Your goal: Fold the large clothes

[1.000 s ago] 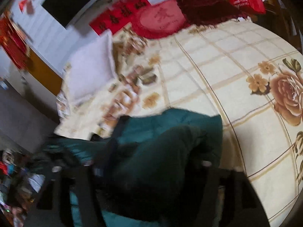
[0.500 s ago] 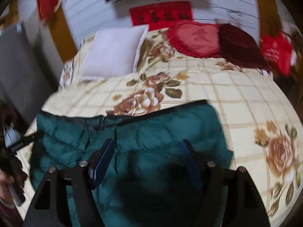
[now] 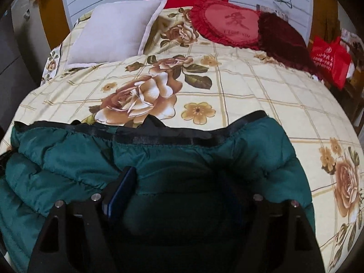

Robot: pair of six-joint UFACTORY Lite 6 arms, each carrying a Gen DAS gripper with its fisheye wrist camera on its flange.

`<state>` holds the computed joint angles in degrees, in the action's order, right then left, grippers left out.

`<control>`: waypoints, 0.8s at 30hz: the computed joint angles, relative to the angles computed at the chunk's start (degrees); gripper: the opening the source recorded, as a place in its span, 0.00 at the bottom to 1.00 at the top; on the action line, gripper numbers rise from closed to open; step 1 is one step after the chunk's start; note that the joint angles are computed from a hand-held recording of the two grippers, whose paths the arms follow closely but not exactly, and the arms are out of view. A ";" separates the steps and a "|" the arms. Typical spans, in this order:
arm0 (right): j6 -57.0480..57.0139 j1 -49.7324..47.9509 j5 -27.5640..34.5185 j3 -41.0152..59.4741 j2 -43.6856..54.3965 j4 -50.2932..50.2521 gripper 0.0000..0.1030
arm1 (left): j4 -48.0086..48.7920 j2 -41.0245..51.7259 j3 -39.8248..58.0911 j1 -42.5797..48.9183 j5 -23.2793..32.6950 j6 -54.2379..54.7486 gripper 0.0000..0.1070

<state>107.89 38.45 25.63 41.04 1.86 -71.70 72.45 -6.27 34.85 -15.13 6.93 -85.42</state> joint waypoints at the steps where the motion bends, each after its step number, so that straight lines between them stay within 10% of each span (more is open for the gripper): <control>1: -3.39 0.29 0.84 0.88 -0.01 3.51 0.77 | 0.75 0.17 0.05 0.12 -0.08 -0.56 0.71; 8: -2.47 12.12 4.59 -0.72 -12.26 6.95 0.77 | 8.00 0.37 -0.26 -1.05 1.17 -8.13 0.72; 15: -9.18 18.81 6.36 12.30 4.19 9.35 0.77 | 10.35 0.51 -0.32 -0.77 0.73 -10.42 0.72; 24: 13.71 16.84 1.76 7.76 9.01 -10.59 0.88 | 26.64 1.56 -0.64 -1.38 1.50 -27.59 0.73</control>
